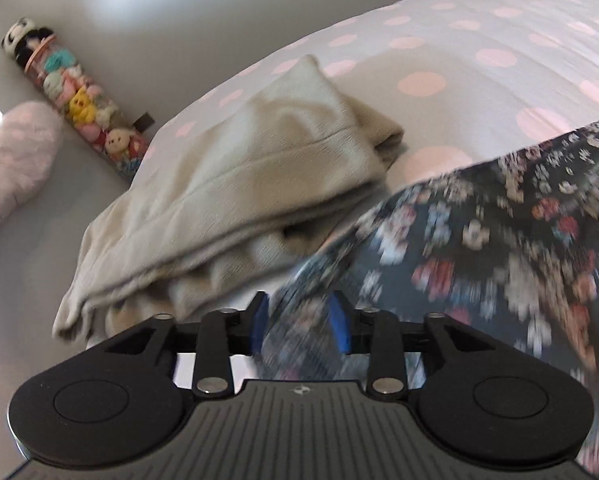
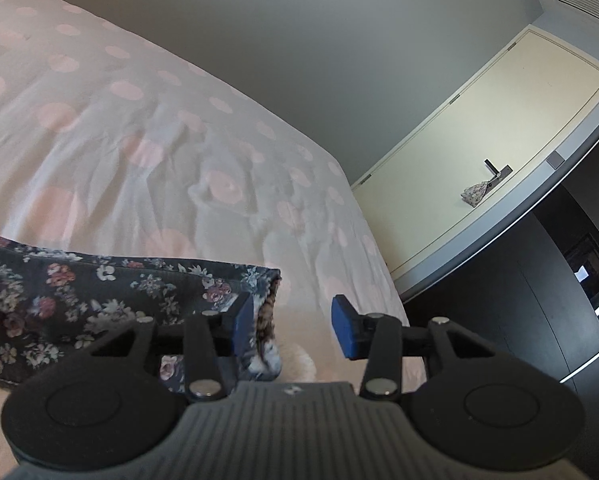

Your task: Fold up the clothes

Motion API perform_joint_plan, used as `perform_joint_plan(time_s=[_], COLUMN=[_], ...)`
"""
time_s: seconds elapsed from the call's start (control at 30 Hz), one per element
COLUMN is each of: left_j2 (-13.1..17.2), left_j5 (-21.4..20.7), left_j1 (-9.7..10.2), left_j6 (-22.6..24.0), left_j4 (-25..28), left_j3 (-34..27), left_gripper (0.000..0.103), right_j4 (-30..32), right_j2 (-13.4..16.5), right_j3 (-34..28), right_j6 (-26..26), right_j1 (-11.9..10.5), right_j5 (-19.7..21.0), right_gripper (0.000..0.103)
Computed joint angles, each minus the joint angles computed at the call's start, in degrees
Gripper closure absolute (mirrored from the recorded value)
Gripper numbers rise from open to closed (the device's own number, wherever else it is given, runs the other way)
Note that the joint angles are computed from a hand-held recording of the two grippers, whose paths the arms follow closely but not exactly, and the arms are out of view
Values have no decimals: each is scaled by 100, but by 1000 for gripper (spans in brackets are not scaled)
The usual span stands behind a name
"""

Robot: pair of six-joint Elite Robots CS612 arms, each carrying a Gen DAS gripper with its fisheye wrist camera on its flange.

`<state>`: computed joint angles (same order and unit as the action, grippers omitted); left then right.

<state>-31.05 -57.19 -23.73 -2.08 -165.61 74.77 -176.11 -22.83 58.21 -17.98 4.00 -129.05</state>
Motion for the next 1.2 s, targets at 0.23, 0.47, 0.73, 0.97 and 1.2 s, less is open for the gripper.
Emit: perform_joint_plan(time_s=[0.23,0.47,0.73,0.97,1.2], left_j2=[-868,-1162,-1194,-1271,-1239], left_j5=[-850,-1493,-1076,-1562,-1841], left_j1=[121,97,-20,48,-16], left_j6=[-817,-1437,-2650,-3775,-3825], left_j4=[445,-570,-1371,-1912,-2076], left_j3=[1354,2538,3255,3595,3612], left_gripper=[46,46,36,36,35], right_j4=[-371,-331,-531,-762,-614], right_j2=[-825,-1468,-1726,-1639,-1517], right_j3=[1516,2852,3880,4178,4043], right_j6=[409,1697,3495,4084,4182], right_j1=[180,288,419,509,539], right_j5=[1072,2508,3857,3741,3679], right_gripper=[50,49,39,39,39])
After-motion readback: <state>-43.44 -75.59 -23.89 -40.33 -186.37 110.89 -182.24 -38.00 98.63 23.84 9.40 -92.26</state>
